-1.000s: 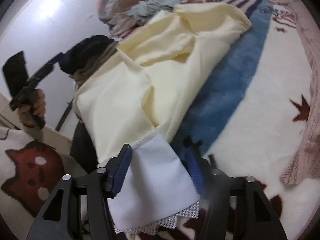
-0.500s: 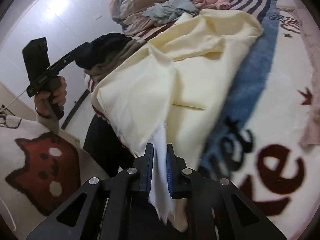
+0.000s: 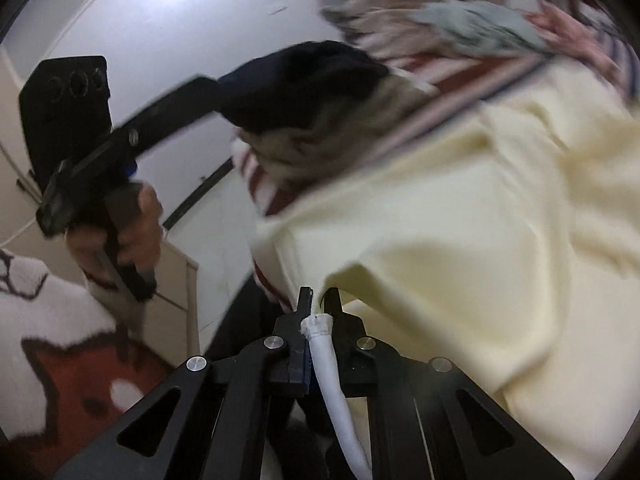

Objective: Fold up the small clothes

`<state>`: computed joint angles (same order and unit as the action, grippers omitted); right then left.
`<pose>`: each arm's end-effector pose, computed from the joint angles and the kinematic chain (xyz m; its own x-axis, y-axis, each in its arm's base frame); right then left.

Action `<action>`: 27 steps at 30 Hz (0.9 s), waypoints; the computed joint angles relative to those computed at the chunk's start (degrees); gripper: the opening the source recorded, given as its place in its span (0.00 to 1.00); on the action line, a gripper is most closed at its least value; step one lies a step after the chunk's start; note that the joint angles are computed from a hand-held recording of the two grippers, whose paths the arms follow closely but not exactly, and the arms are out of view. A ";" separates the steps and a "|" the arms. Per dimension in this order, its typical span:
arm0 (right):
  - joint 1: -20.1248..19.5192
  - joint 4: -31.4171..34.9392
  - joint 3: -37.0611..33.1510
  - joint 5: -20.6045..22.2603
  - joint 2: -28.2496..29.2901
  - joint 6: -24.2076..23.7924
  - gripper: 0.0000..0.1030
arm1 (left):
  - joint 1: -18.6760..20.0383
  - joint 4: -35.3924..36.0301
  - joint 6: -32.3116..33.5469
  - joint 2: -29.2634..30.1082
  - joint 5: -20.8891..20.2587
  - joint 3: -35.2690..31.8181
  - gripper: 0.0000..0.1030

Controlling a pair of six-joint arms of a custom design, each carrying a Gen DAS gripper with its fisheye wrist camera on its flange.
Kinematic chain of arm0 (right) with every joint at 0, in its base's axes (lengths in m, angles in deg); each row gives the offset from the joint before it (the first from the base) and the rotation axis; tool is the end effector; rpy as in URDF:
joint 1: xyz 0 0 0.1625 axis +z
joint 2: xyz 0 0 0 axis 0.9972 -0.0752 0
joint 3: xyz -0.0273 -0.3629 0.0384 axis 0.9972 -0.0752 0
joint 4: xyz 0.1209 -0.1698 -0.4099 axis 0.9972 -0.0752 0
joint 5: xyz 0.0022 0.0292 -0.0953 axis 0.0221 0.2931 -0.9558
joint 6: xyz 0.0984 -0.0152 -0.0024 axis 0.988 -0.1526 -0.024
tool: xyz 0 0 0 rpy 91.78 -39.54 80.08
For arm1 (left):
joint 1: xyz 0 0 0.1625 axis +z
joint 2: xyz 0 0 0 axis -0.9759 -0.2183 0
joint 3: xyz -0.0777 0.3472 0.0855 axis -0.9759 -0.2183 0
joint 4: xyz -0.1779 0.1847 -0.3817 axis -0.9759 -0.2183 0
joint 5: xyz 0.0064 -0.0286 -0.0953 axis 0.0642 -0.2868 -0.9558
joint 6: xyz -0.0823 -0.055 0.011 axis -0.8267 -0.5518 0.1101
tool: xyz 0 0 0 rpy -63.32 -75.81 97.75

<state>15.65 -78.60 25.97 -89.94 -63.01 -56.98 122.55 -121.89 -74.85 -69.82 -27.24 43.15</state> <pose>0.2606 -0.5792 0.1902 -0.6936 -0.7202 0.0168 -0.7119 0.6817 -0.1686 -0.2361 -0.5187 0.2926 -0.7141 0.3327 -0.6160 0.6915 0.4726 -0.5463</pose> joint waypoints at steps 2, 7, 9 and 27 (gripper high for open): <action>1.93 0.76 -3.61 0.45 4.48 -0.46 0.01 | 0.81 -0.51 0.45 -1.72 1.17 0.60 0.87; 5.16 4.12 -10.94 -0.89 13.55 -0.58 0.01 | 2.80 -1.23 0.12 -4.44 2.06 1.20 0.87; 5.76 5.54 -12.86 -1.69 15.80 0.00 0.01 | 3.40 -1.31 0.05 -4.93 2.31 1.24 0.87; 1.27 14.92 -20.48 -19.73 9.34 8.84 0.04 | 2.73 -2.48 1.56 -0.22 1.13 -1.50 0.87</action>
<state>16.92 -63.68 5.49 -109.67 -53.67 -48.14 125.28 -124.37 -73.29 -70.04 -26.11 41.64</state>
